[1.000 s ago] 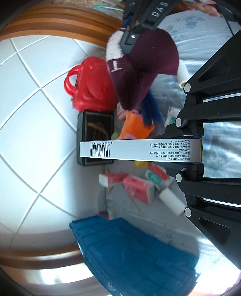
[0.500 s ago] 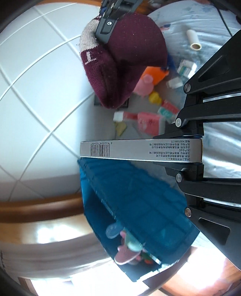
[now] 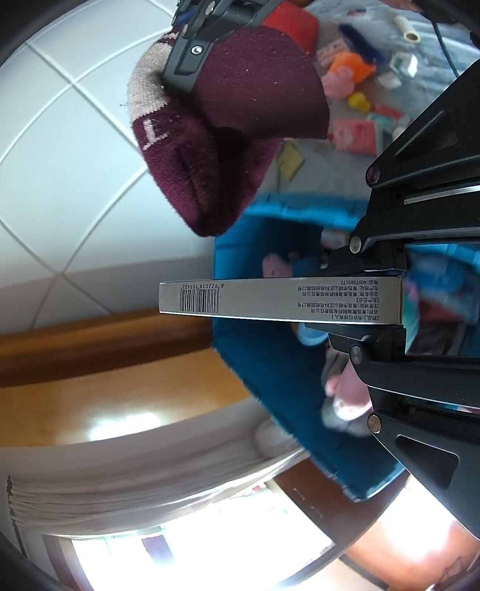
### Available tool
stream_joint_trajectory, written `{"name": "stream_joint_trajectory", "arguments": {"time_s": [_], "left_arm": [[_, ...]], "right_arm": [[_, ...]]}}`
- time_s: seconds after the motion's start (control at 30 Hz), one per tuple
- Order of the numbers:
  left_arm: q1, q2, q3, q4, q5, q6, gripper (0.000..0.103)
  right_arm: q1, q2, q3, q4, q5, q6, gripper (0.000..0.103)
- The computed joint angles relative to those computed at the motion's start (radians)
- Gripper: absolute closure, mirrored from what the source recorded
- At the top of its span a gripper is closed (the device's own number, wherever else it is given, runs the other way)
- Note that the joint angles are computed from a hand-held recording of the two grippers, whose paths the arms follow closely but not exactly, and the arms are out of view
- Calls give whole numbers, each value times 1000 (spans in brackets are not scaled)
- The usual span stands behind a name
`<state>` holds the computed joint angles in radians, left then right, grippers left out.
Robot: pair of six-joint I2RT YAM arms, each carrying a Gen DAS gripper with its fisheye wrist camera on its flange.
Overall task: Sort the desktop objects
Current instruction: 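Carry sock and box to the blue bin and open both grippers, then move both grippers back over the table toward the white lint roller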
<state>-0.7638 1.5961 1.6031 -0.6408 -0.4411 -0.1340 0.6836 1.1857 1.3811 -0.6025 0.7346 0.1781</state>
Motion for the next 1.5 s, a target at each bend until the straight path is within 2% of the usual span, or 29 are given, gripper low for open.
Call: {"name": "stream_joint_trajectory", "arguments": {"time_s": [0.17,0.33,0.43,0.5,0.53,0.57,0.6,0.63,0.67,0.7,0.8,1.07,1.3,1.5], "left_arm": [[232,126,145,-45,210,83,87],[332,313,366,-135,307,124,87],[348,398,486,-187,332,133,85],[362,450,562,-224,364,128,75],[369,460,576,-224,377,132,57],[376,459,568,-207,381,136,40],[383,457,560,-190,385,141,34],[388,453,549,-175,389,146,28],[392,446,536,-163,393,151,26],[395,443,529,-159,398,155,26],[398,444,526,-175,410,155,26],[398,399,495,-256,432,171,26],[330,212,266,-218,385,139,27],[204,-19,16,-148,330,50,26]], "right_arm": [[-38,342,292,31,-40,-22,81],[-86,614,616,-72,-75,-23,81],[-119,745,810,-161,-96,-14,81],[-142,830,955,-237,-101,-2,79],[-152,875,1033,-281,-101,7,74],[-160,917,1107,-328,-97,18,62],[-166,945,1156,-356,-90,23,44],[-169,947,1157,-351,-79,20,33],[-170,947,1154,-343,-67,17,15],[-169,941,1142,-331,-53,15,9],[-165,932,1137,-340,-44,23,0],[-141,880,1089,-420,-33,71,0],[-78,639,747,-368,-23,105,0],[29,308,325,-274,43,153,0]]}}
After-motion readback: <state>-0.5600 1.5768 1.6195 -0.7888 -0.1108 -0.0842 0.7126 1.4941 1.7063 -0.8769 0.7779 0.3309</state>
